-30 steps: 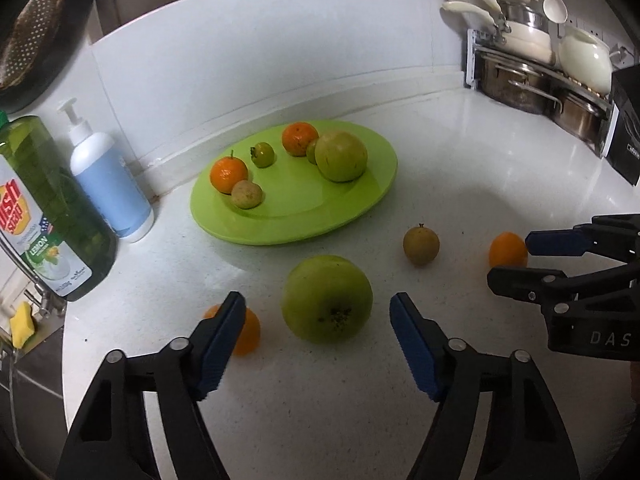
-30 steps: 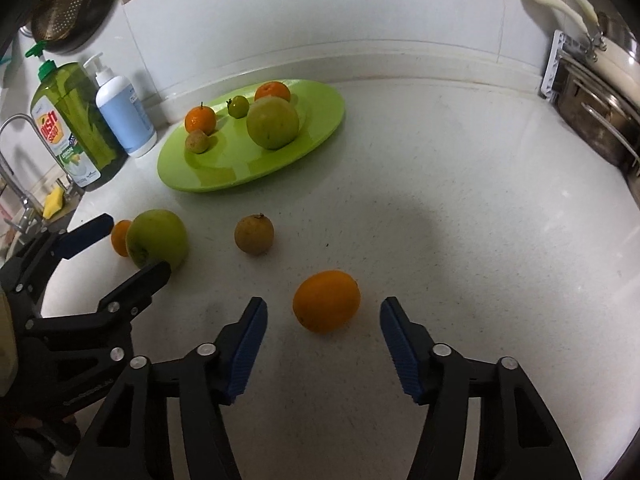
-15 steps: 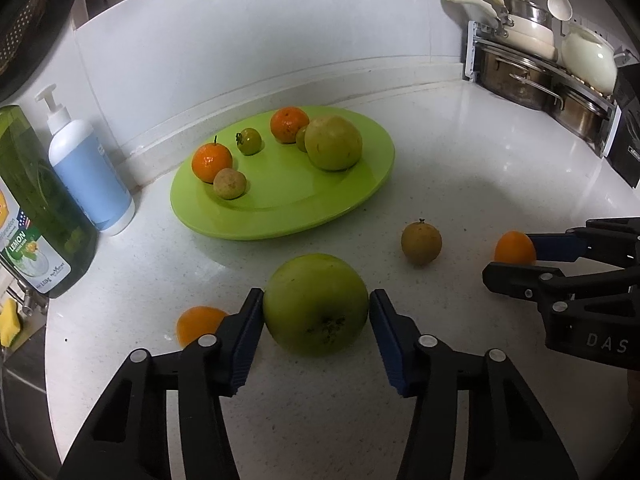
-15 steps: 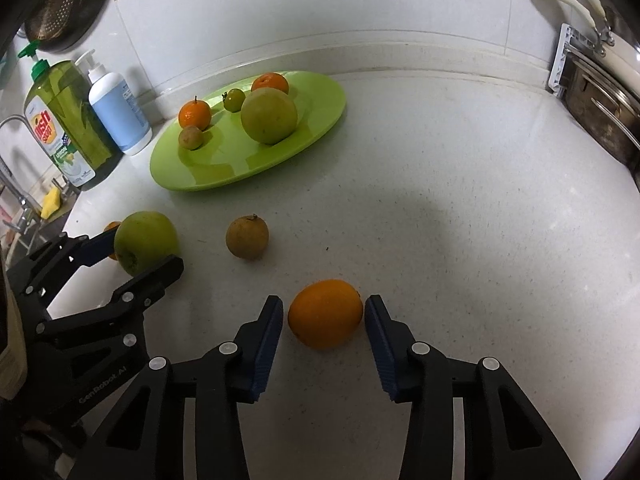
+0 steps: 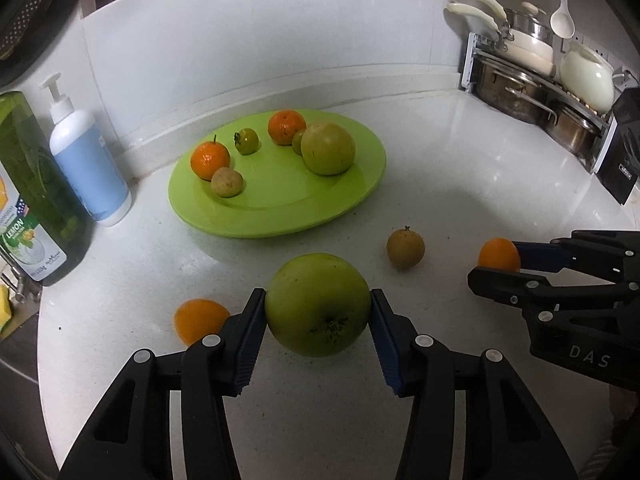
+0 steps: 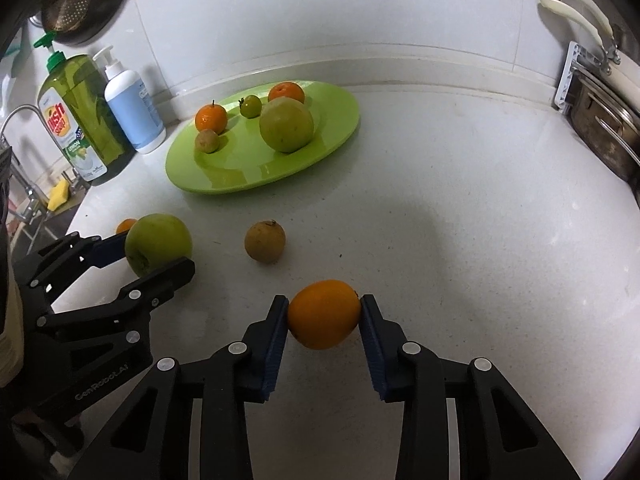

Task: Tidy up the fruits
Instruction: 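Carry the green apple and orange over the green plate with both grippers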

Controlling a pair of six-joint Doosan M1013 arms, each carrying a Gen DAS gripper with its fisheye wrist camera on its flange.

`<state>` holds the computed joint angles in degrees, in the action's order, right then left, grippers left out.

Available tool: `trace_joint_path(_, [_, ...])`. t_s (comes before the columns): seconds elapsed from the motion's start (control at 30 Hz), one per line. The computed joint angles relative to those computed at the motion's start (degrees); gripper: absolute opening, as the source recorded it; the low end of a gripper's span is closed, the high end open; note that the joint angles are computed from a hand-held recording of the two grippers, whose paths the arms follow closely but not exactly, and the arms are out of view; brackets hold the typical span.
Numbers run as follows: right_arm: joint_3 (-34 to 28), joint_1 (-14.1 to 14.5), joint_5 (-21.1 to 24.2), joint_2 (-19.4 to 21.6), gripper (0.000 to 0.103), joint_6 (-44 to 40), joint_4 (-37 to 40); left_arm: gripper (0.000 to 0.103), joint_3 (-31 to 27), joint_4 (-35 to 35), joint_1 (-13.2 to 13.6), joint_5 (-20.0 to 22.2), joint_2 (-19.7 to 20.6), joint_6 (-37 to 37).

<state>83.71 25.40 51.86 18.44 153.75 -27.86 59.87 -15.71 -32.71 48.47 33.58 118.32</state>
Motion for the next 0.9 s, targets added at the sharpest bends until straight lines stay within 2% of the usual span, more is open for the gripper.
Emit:
trace_joint_path(0.4, [0.3,0.79,-2.46,-1.57,0.037,0.85,-2.32,0.05,1.31,-2.44,0.52,-1.53,-2.36,-0.08])
trace_joint_path(0.9, [-0.78,1.12,-5.41,-2.78,0.037,2.24,-8.69,0.05,0.94,-3.13,0.54,-7.0,-4.01,-0.15])
